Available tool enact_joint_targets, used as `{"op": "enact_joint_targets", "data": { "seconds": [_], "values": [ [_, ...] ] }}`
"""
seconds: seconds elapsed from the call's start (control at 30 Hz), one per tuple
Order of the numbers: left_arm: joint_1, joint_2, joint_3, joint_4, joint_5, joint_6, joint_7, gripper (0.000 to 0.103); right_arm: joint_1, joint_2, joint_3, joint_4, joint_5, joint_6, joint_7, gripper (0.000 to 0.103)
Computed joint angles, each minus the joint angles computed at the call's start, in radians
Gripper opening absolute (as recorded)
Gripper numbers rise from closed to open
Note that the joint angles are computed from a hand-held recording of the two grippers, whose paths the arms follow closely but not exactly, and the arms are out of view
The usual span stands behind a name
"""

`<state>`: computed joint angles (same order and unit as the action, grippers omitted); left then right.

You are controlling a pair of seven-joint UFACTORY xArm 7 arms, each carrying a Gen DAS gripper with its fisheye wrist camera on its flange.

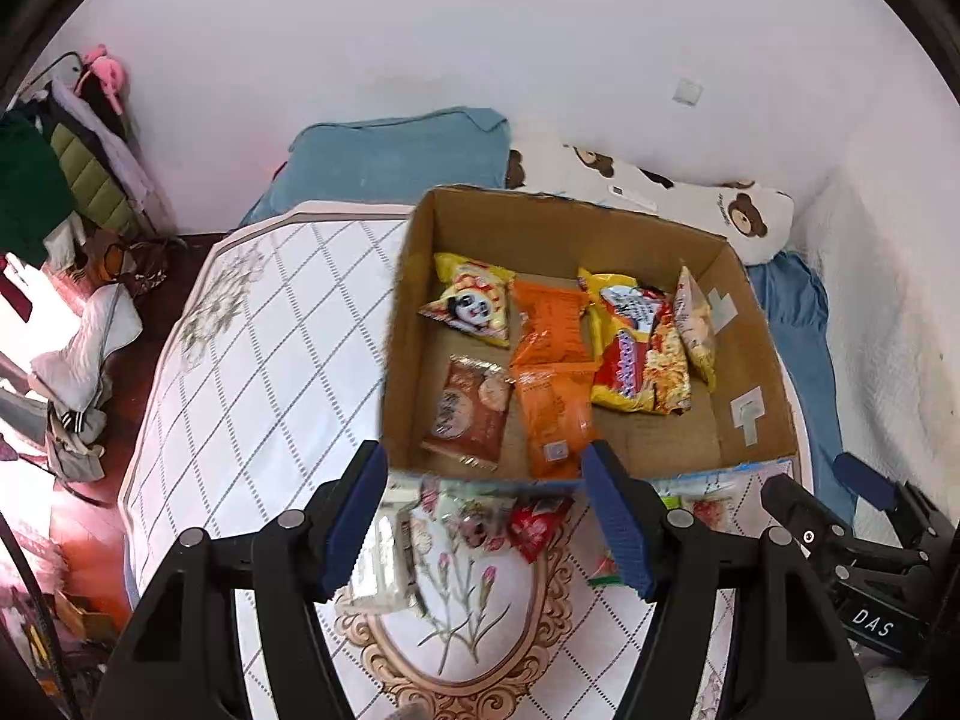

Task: Organize snacks
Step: 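Grasp the clear bread bag with left tool while right tool grasps the watermelon candy bag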

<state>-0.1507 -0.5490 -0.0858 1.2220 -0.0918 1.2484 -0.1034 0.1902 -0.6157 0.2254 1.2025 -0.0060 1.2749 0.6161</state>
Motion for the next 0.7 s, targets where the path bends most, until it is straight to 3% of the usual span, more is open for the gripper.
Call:
{"op": "enact_joint_targets", "data": {
  "seconds": [0.2,0.23,0.27,0.37,0.7],
  "values": [
    [0.034,-0.098,0.021,-0.153,0.039,0.032,0.007,0.066,0.053,-0.072,-0.014,-0.153,0.107,-0.070,0.024,0.098],
    [0.043,-0.106,0.026,-0.188,0.047,0.044,0.006,0.066,0.059,-0.079,-0.014,-0.177,0.118,-0.082,0.028,0.090],
    [0.050,-0.113,0.033,-0.216,0.046,0.051,0.005,0.066,0.066,-0.081,-0.017,-0.205,0.132,-0.091,0.029,0.073],
    [0.070,-0.101,0.058,-0.286,0.035,0.075,0.001,0.066,0.081,-0.081,-0.025,-0.290,0.168,-0.117,0.040,0.063],
    [0.088,0.083,0.065,-0.360,-0.005,0.037,-0.005,0.066,0.090,0.049,-0.008,-0.364,0.148,-0.176,0.109,0.064]
  ]
}}
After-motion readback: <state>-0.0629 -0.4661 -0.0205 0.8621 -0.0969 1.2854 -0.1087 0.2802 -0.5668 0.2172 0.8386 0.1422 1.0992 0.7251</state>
